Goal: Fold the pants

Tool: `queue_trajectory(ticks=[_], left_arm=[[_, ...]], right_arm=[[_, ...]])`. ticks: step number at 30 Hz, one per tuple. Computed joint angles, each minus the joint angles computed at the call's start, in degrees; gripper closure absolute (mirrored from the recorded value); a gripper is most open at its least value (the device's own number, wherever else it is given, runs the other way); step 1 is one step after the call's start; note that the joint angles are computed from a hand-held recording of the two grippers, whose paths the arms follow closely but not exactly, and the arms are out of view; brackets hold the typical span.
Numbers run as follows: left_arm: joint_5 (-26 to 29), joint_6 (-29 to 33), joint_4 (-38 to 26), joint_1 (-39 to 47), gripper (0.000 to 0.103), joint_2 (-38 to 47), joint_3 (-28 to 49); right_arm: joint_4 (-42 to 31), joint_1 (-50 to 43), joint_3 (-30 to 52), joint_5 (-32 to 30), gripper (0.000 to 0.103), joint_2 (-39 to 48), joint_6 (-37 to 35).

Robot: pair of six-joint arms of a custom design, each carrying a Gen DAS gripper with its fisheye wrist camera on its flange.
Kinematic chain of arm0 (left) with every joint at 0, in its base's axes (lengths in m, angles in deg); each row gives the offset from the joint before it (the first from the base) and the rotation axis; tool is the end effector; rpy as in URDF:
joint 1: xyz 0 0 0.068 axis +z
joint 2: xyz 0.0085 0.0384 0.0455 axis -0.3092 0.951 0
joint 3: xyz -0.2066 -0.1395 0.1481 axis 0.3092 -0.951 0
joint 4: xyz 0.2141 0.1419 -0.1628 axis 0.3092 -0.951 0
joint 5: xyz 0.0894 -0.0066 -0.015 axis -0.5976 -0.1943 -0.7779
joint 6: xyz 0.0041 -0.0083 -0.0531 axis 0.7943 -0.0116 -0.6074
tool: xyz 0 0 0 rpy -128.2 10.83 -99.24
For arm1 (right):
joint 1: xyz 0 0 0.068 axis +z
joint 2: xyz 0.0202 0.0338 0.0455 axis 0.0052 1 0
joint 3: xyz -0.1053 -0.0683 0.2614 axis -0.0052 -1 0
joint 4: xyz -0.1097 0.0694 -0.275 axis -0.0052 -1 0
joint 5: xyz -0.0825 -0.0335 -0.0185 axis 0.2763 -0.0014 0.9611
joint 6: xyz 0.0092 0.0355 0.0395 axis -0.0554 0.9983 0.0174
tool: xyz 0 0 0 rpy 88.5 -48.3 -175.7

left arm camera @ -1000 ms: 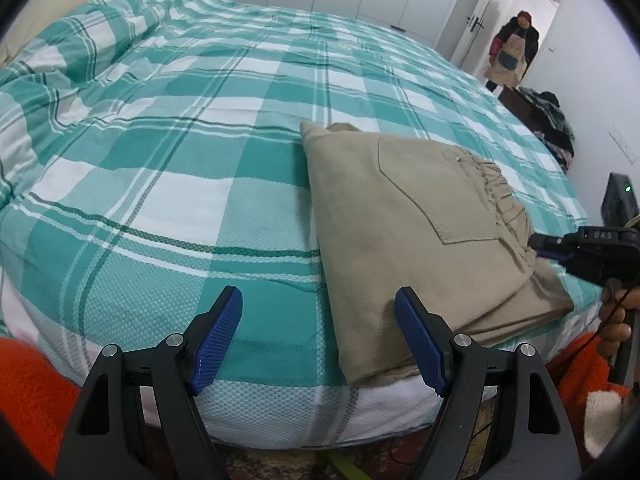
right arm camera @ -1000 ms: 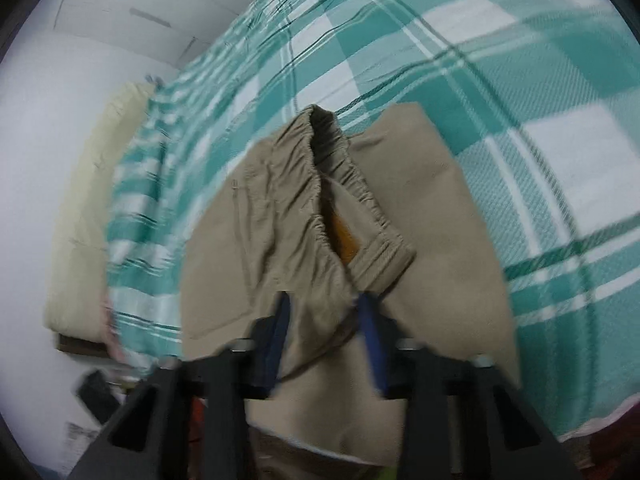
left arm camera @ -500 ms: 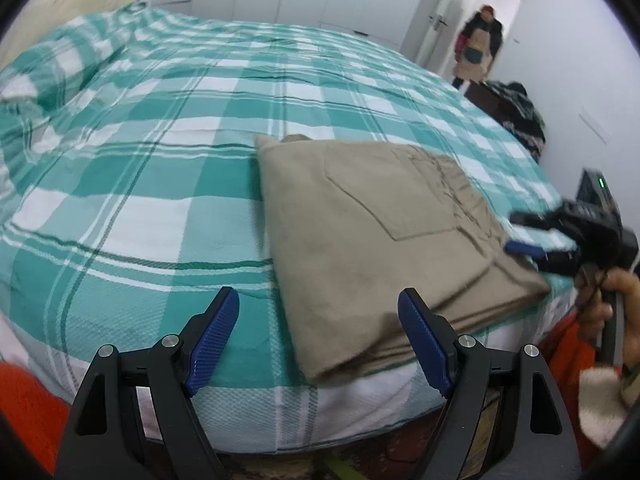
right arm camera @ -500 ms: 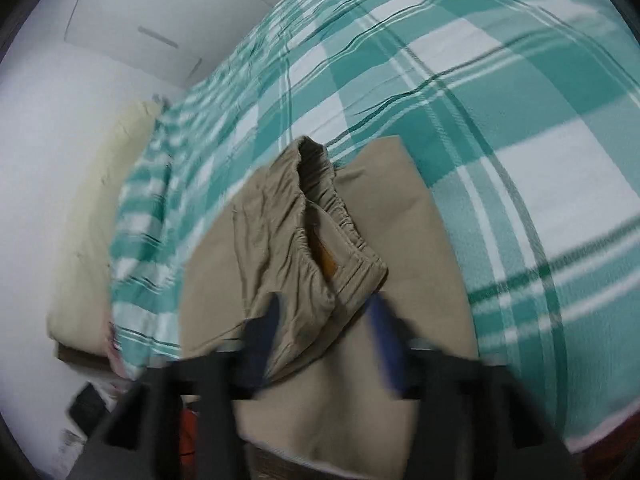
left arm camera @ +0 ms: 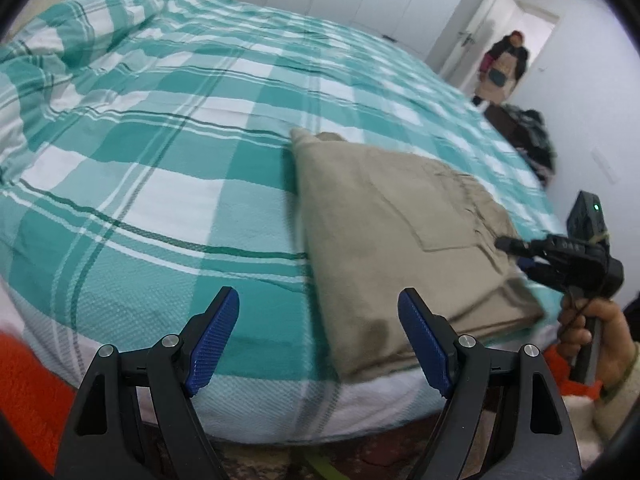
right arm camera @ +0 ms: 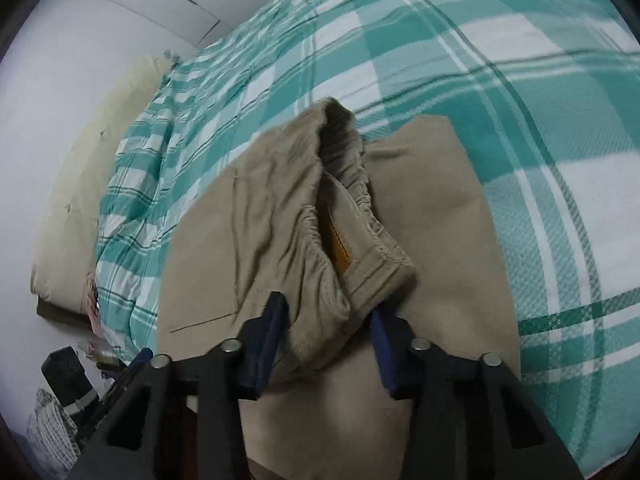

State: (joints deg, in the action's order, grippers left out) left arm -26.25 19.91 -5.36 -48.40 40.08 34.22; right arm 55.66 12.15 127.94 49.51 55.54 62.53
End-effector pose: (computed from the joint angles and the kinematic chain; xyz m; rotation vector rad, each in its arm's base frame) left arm 0.2030 -0.1110 0.1103 -0.3933 2.4219 -0.3478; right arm 0.4297 0.1120 0.0649 -0.3400 2.6834 0.9665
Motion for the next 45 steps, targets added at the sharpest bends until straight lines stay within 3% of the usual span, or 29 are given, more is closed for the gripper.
queue_trajectory(ticks=[1, 4, 8, 11, 13, 15, 16, 18, 19, 20, 23, 25, 27, 28, 30, 31, 33, 37, 41, 45], left_arm=[[2.4, 1.1, 1.1, 0.3, 0.02, -1.4, -0.9], [8.8, 5.5, 4.3, -1.3, 0.02, -2.6, -1.5], [0.3, 8.5, 0.8, -9.0, 0.02, 6.9, 5.5], [-7.0, 6.2, -4.3, -10.4, 0.022, 13.9, 11.2], [-7.2, 2.6, -5.3, -8.2, 0.023, 13.7, 10.9], [-4.1, 0.6, -2.7, -5.1, 0.024, 11.0, 7.9], [-2.5, 0.2, -1.0, -4.2, 0.029, 9.7, 6.3], [2.2, 1.3, 1.7, -2.9, 0.068, 8.8, 4.9], [2.7, 1.8, 0.5, -3.2, 0.081, 10.0, 6.1], [2.0, 2.5, -0.9, -4.3, 0.085, 11.9, 7.4], [1.5, 3.8, -2.0, -5.5, 0.084, 15.3, 9.4], [1.7, 4.0, -3.4, -5.5, 0.081, 17.3, 10.7], [2.4, 3.7, -4.3, -5.1, 0.072, 17.3, 10.5], [2.6, 3.2, -5.2, -4.9, 0.069, 16.5, 10.2], [3.9, 1.7, -7.4, -4.3, 0.048, 12.2, 8.5], [4.5, 0.9, -8.1, -3.9, 0.045, 9.7, 7.4], [4.5, -0.5, -11.1, -3.4, 0.043, 3.9, 5.5], [-1.9, -0.9, -17.9, -5.0, 0.041, -4.3, 6.3], [-2.1, 3.7, -15.3, -5.5, 0.039, -0.5, 11.1], [-3.9, 8.9, -11.7, -8.3, 0.039, 11.0, 16.4]], right_arm=[[0.8, -0.2, -0.8, -0.8, 0.075, -1.1, 0.3], [4.1, 0.1, -3.7, -3.1, 0.077, -6.1, 3.7], [6.7, 1.2, -5.1, -6.0, 0.078, -10.2, 9.9], [8.7, 1.6, -6.3, -8.6, 0.079, -12.7, 13.7], [10.6, 1.4, -7.6, -10.3, 0.079, -14.6, 16.4], [12.0, -0.1, -9.6, -12.6, 0.08, -17.0, 17.5], [12.0, -1.4, -10.8, -14.0, 0.08, -18.4, 17.3], [11.5, -3.8, -12.6, -16.1, 0.08, -19.8, 16.6], [11.1, -5.0, -13.5, -16.6, 0.081, -20.1, 15.8], [10.1, -6.1, -13.8, -16.9, 0.081, -20.0, 14.7], [11.3, -10.3, -16.9, -15.4, 0.081, -17.6, 13.7], [10.6, -11.5, -18.2, -10.5, 0.081, -14.7, 10.3], [11.0, -9.8, -20.2, -2.7, 0.081, -12.6, 4.1], [12.7, -9.3, -21.5, -1.2, 0.082, -12.6, 3.4], [11.8, -8.8, -21.2, -0.5, 0.08, -14.0, 3.3], [10.4, -8.5, -20.8, 0.3, 0.076, -15.1, 2.2], [7.3, -7.9, -20.1, 3.3, 0.066, -17.6, -1.4], [6.2, -9.1, -21.9, 10.6, 0.065, -24.3, -8.1], [5.9, -7.8, -20.4, 11.1, 0.065, -28.3, -15.1], [6.2, -3.2, -18.2, 7.6, 0.065, -27.8, -20.2]])
